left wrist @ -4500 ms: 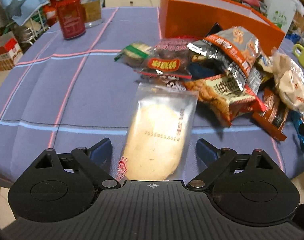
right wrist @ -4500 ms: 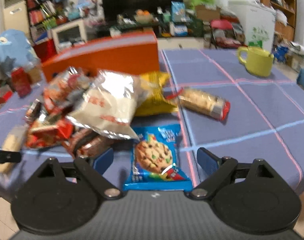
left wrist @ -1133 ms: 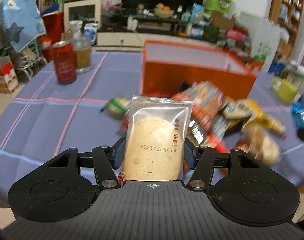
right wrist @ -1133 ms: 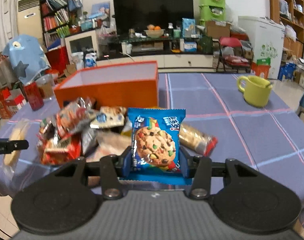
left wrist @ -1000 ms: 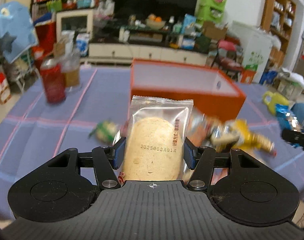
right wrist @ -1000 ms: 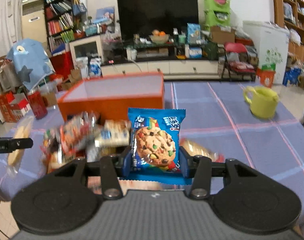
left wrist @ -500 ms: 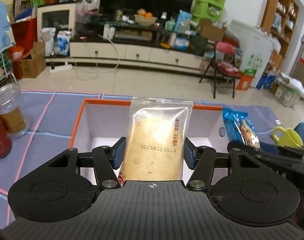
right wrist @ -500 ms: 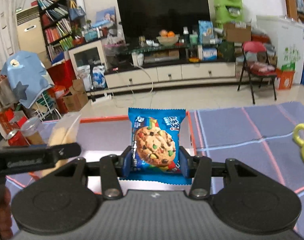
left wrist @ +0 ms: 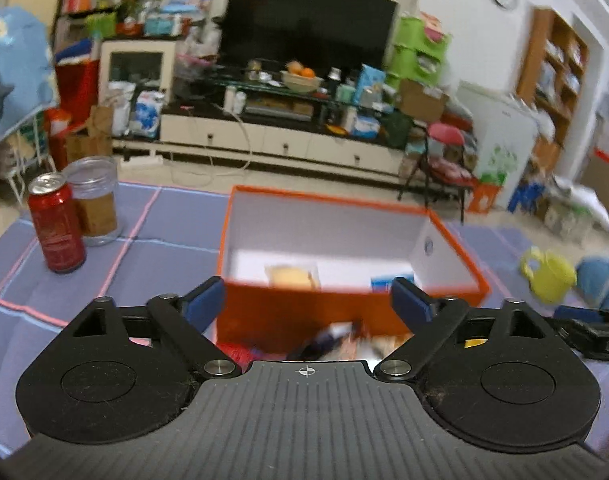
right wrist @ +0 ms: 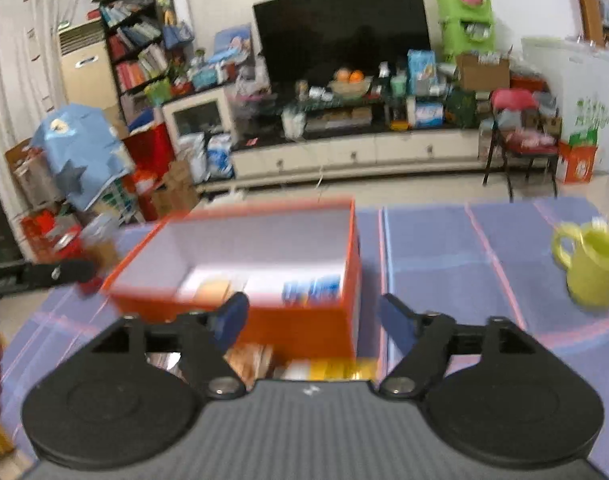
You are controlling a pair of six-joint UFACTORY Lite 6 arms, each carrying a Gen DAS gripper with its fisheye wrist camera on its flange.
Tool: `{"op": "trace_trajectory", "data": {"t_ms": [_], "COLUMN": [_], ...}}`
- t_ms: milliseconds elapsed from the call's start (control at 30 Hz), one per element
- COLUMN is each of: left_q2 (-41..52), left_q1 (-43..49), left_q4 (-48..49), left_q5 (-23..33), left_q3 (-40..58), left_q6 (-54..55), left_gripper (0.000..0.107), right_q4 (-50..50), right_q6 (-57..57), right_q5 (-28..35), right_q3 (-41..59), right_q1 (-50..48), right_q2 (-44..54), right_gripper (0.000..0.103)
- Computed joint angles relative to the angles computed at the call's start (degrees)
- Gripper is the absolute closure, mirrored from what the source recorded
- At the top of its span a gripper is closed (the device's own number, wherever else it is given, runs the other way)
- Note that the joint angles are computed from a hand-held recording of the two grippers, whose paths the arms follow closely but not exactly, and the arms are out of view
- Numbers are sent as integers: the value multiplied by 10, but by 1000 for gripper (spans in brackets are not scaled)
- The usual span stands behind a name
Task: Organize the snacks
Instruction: 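Open left tool over orange box while right tool releases cookie packet inside, then grasp silver chip bag with left tool while right tool grasps clear white-labelled bag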
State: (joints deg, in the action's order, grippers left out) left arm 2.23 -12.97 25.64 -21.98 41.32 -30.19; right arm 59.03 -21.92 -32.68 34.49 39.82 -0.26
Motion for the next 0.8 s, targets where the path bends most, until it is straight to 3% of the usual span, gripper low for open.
{"op": "trace_trajectory", "data": {"t_ms": [167,267,367,433,533,633,800], "left_q2": [39,84,109,123,160,199,202], "left_q1": [6,16,6,-16,-49,-76,-105], "left_q4": [23,104,121,96,67,54,-54], "left_q5": [-83,-110,-131,-128,-106,-50,-21], "left_q3": [-51,-35,-17,-7,28,66,50], "left_q6": [94,71,100,136,165,170,241], "left_gripper": [33,33,32,30,29,29,30], "right_q4": [69,72,18,-42,-32,-90,-162], "right_q6": [45,31,61,109,94,151,215], "right_q5": [-12,-16,29,58,59,73,104], "right_q3": [-110,-85,-54,-47,-36,-37,-16], "right_q1": [124,161,128,100,93,70,44], "right_q2": [-60,-6,40,52,74,86,116], "right_gripper": [8,8,8,8,6,5,26]}}
